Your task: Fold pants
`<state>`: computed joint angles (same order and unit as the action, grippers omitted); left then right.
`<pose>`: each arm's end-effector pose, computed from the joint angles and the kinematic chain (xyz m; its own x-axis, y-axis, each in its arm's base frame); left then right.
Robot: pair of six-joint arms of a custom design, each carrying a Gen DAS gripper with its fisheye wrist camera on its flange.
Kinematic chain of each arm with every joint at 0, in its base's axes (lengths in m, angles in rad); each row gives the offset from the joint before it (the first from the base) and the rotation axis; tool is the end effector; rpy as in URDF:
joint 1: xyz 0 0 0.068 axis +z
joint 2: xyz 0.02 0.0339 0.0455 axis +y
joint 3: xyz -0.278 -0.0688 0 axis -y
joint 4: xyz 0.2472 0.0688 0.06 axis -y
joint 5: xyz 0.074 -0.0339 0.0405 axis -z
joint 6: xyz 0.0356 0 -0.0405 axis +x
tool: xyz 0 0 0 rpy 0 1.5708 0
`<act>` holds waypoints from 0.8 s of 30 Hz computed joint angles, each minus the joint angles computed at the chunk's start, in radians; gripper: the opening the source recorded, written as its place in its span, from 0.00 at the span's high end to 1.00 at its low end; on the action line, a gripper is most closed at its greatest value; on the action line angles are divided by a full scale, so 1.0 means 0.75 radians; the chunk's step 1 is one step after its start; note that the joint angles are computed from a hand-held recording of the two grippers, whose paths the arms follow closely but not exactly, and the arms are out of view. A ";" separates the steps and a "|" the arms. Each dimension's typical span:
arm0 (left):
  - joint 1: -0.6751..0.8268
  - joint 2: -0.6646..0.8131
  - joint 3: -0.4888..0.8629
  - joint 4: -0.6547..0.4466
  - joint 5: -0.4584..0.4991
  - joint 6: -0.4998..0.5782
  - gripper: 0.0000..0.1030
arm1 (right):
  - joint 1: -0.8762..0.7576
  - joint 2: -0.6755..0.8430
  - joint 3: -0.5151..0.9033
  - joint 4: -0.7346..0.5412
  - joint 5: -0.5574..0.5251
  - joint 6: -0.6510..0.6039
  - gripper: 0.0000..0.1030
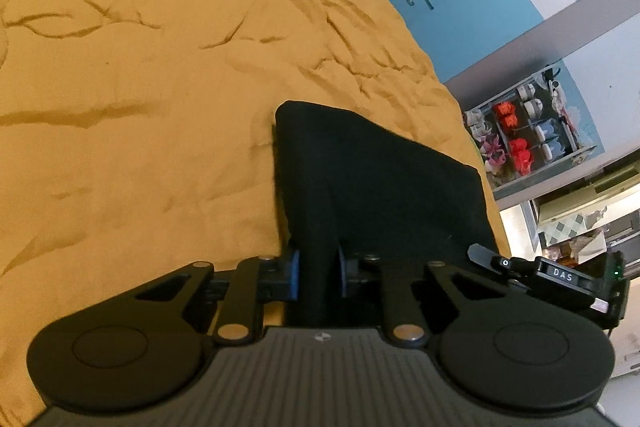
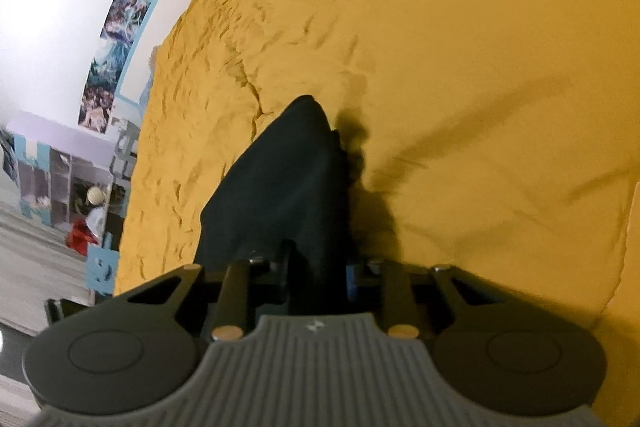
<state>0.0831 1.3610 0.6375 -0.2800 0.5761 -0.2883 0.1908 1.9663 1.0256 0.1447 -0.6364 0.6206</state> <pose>0.2437 0.0008 0.1791 -0.8689 -0.3116 -0.3845 -0.0260 0.8046 -0.5932 0.3819 0.0953 0.1323 -0.8969 0.3031 -0.3222 -0.0482 0.6571 0.7523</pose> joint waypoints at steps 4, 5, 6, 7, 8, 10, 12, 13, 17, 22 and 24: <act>-0.010 -0.095 -0.009 -0.035 -0.010 -0.001 0.82 | 0.013 -0.092 0.009 -0.079 0.022 -0.043 0.83; -0.011 -0.125 -0.010 -0.048 -0.013 0.003 0.82 | 0.015 -0.117 0.009 -0.099 0.025 -0.055 0.83; -0.012 -0.154 -0.009 -0.067 -0.015 0.008 0.82 | 0.019 -0.146 0.008 -0.121 0.032 -0.069 0.83; -0.008 -0.178 -0.006 -0.085 -0.013 0.014 0.82 | 0.023 -0.176 0.007 -0.145 0.037 -0.080 0.83; -0.001 -0.210 -0.004 -0.108 -0.010 0.022 0.82 | 0.025 -0.201 0.007 -0.166 0.038 -0.090 0.83; 0.015 -0.267 0.008 -0.163 -0.002 0.038 0.82 | 0.038 -0.266 0.001 -0.208 0.047 -0.108 0.83; 0.057 -0.333 0.032 -0.250 0.022 0.071 0.82 | 0.055 -0.327 -0.004 -0.236 0.047 -0.106 0.83; 0.074 -0.363 0.051 -0.297 0.025 0.083 0.82 | 0.067 -0.352 -0.005 -0.243 0.046 -0.098 0.83; 0.248 -0.485 0.178 -0.592 0.060 0.262 0.82 | 0.158 -0.410 0.000 -0.234 0.041 -0.028 0.83; 0.729 -0.476 0.433 -1.077 0.177 0.750 0.82 | 0.360 -0.356 0.055 -0.128 0.023 0.106 0.83; 0.955 -0.433 0.542 -1.259 0.224 0.988 0.82 | 0.448 -0.310 0.091 -0.071 0.022 0.167 0.83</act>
<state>0.7990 1.0364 1.0444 -1.2240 0.7441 0.4527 0.5269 1.7342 1.0941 0.0912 -0.6198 0.7458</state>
